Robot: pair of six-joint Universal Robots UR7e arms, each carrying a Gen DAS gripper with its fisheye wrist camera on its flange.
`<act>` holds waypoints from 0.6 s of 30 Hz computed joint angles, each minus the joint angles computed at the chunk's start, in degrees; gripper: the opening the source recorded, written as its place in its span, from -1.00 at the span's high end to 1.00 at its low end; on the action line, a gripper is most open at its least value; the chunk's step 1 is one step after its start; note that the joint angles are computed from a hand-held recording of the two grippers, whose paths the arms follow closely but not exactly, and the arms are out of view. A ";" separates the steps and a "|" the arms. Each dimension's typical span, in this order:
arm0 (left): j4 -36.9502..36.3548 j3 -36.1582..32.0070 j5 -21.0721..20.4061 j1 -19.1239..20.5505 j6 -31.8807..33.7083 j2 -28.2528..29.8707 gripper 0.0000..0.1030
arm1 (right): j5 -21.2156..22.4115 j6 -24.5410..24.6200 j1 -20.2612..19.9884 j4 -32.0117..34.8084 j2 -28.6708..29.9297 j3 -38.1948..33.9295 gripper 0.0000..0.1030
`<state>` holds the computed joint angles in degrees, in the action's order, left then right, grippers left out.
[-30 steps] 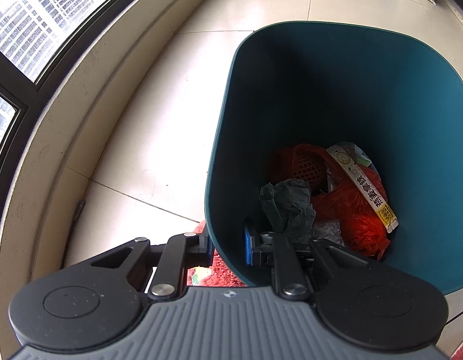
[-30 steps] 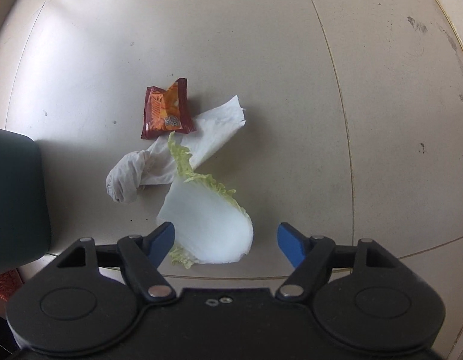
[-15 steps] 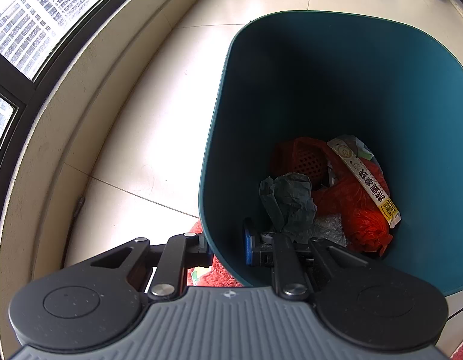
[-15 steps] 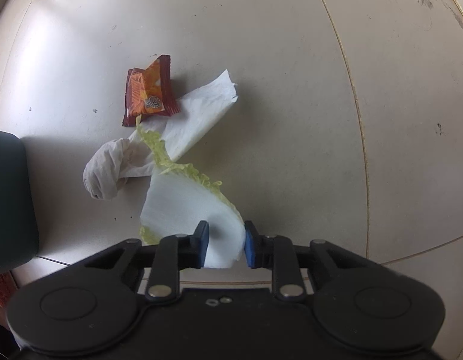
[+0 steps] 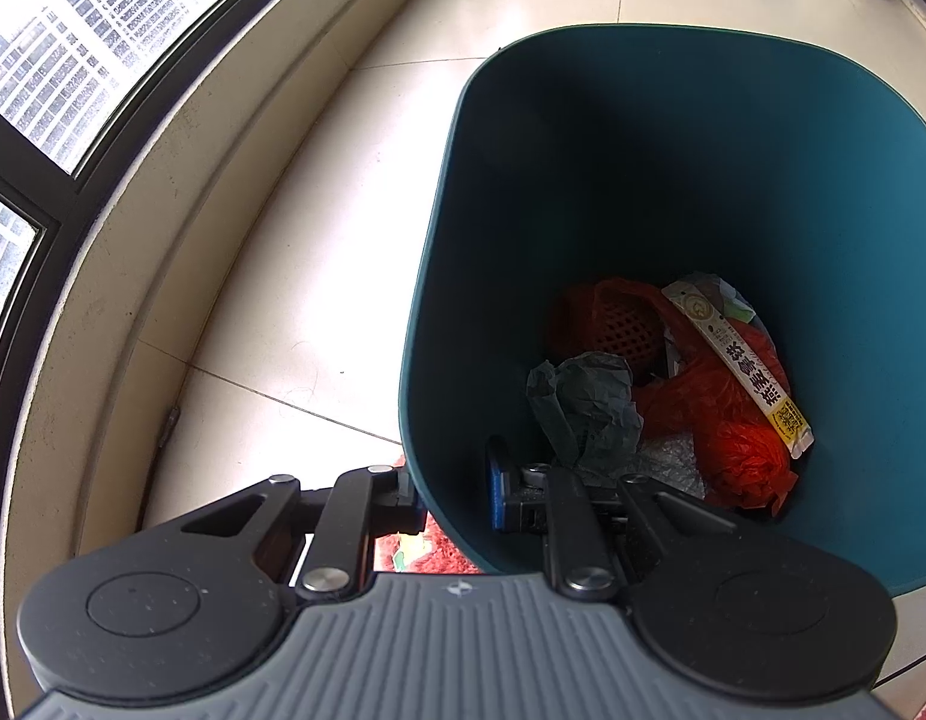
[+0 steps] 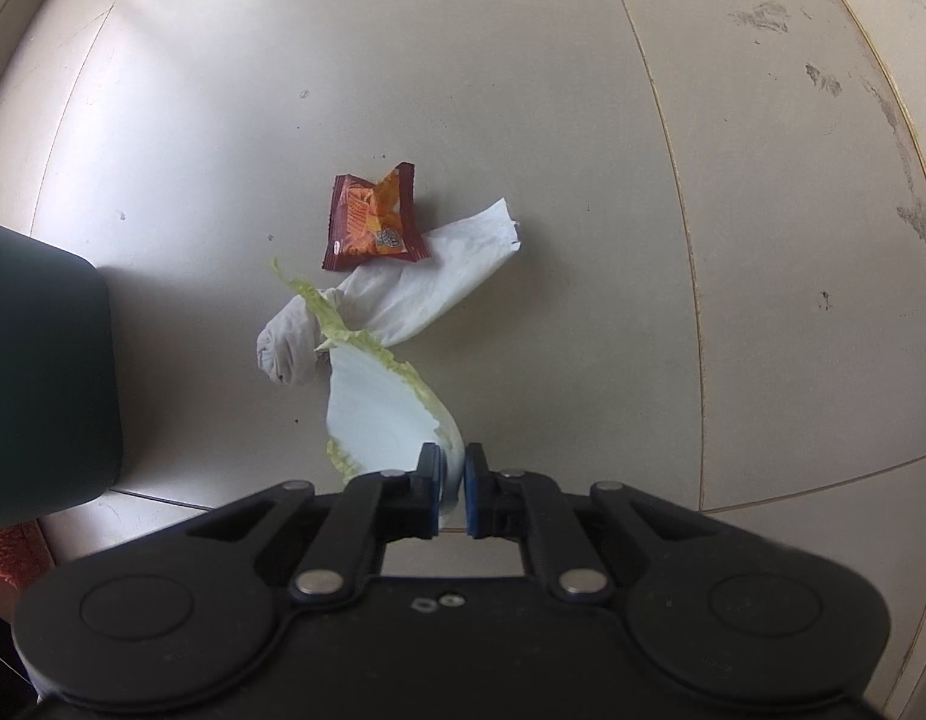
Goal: Collect trash
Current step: 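Carry the cabbage leaf into the teal bin and open the right tool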
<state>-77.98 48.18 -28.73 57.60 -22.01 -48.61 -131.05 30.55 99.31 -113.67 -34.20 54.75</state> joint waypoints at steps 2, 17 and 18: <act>-0.14 -0.08 0.00 -0.03 -0.05 0.00 0.66 | -0.38 0.34 0.97 1.85 0.29 -1.96 0.88; -0.45 -1.55 -1.17 0.08 -0.07 -0.01 0.66 | 0.86 -11.11 9.31 -0.68 4.00 -14.83 0.88; -0.51 -1.58 -1.27 0.08 -0.02 -0.04 0.66 | 1.40 -11.68 9.72 -1.10 4.24 -15.65 0.88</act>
<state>-78.49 46.60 -30.00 57.68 -22.03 -48.65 -129.65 18.87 109.03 -114.77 -29.96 39.10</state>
